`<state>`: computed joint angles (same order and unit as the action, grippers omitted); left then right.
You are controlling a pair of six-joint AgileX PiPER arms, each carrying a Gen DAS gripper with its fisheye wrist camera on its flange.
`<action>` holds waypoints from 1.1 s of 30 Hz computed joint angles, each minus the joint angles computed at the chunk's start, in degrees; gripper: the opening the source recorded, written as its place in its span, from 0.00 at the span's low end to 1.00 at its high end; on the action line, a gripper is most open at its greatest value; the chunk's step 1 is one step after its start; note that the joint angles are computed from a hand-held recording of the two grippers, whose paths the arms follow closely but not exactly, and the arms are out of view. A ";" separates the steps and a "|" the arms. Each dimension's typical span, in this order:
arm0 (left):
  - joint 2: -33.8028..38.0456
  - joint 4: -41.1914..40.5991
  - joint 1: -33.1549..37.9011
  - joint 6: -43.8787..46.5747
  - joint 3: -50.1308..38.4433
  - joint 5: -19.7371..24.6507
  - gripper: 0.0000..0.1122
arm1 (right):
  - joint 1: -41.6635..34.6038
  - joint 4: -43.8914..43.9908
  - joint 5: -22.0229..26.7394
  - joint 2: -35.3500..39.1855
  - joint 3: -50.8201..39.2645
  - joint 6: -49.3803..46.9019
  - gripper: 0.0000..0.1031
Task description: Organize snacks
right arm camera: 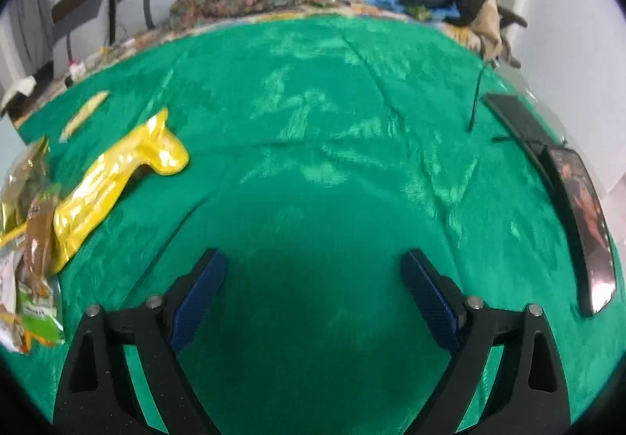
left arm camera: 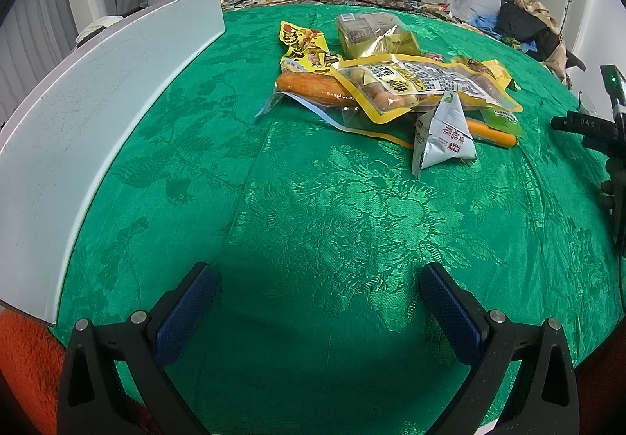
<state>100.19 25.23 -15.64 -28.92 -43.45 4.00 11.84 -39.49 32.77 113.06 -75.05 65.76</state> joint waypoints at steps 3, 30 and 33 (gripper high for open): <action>-0.08 9.50 -0.18 -9.91 0.43 -0.46 0.92 | 0.32 0.27 0.84 0.07 -0.60 -0.45 0.92; 0.39 40.66 -0.78 -42.43 1.01 -0.48 0.92 | 0.28 0.22 0.80 0.23 -0.72 -0.53 0.92; 0.43 42.72 -0.80 -44.55 1.03 -0.45 0.92 | 0.34 0.23 0.86 0.23 -0.77 -0.51 0.92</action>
<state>100.62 67.95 -16.44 -73.47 -42.43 3.55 12.17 -39.27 33.63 113.28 -75.83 65.25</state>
